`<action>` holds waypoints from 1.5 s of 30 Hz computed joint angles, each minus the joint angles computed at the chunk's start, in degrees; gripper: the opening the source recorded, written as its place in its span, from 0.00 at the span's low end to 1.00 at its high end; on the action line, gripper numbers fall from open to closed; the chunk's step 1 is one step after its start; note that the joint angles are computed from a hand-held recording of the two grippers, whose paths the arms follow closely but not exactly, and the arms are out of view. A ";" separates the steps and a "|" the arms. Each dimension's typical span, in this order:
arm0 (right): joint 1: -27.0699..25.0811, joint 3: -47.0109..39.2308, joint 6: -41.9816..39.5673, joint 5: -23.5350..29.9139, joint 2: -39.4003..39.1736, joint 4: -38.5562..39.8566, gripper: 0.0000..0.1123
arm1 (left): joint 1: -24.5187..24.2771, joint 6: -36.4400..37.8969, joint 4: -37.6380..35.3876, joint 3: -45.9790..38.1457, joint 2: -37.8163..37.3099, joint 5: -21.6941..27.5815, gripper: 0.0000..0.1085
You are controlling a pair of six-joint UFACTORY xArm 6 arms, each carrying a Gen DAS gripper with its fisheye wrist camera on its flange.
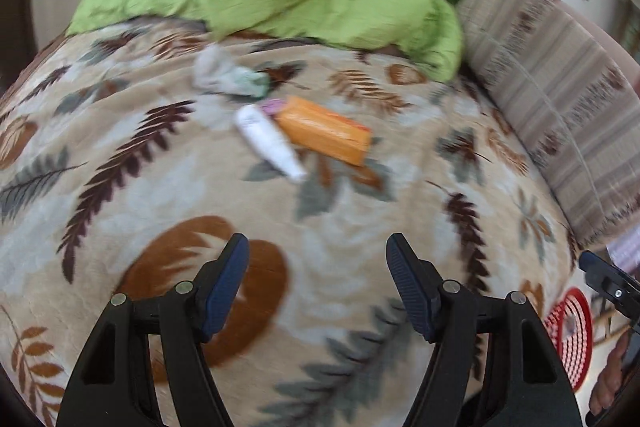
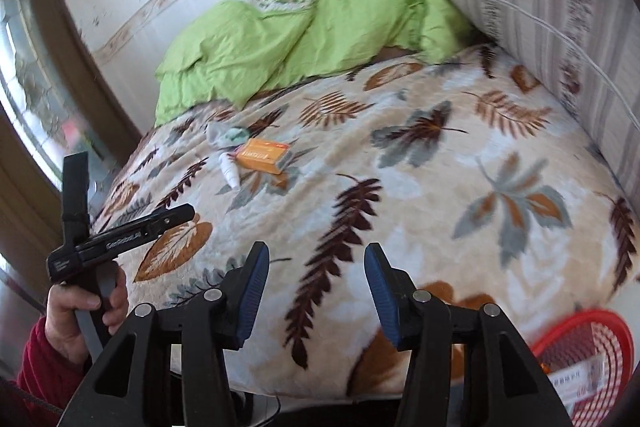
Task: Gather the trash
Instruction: 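Move both open tools back over the remaining trash on the bed, then grasp the orange box with right tool while left tool grasps white tube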
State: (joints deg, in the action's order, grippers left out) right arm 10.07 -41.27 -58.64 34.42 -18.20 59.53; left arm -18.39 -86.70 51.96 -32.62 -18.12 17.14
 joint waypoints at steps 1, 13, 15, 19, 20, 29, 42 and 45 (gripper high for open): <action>1.80 -1.61 -0.07 -1.06 1.92 -0.64 0.48 | 1.22 -0.81 0.96 0.54 -0.14 0.35 0.64; 15.29 -41.67 10.10 -3.20 40.96 -7.84 0.57 | 10.35 -4.06 3.61 1.30 1.31 -1.35 0.64; 16.12 -50.04 14.92 -3.04 48.00 -12.89 0.57 | 10.83 -3.28 3.16 1.60 1.13 -1.70 0.64; 15.89 -64.54 24.10 4.27 59.16 -19.93 0.57 | 11.63 -1.53 1.60 2.31 0.72 -2.67 0.64; 15.84 -65.18 24.21 5.15 59.80 -19.79 0.57 | 11.87 -1.09 1.11 2.63 0.51 -3.14 0.64; 21.60 -45.55 14.59 -5.68 48.78 -21.62 0.57 | 13.15 -1.45 0.32 4.52 -1.41 -4.54 0.64; 24.32 -41.19 19.16 -5.86 45.46 -22.74 0.44 | 15.60 -3.76 2.72 4.86 -1.51 -7.58 0.64; 25.18 -39.48 15.32 -1.33 42.92 -18.54 0.44 | 17.04 -3.97 3.68 4.35 -0.50 -8.97 0.64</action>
State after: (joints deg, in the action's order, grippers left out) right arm 35.25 -80.75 -43.32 33.10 24.73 40.99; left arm -1.35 -90.67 55.64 -28.27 -18.62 8.17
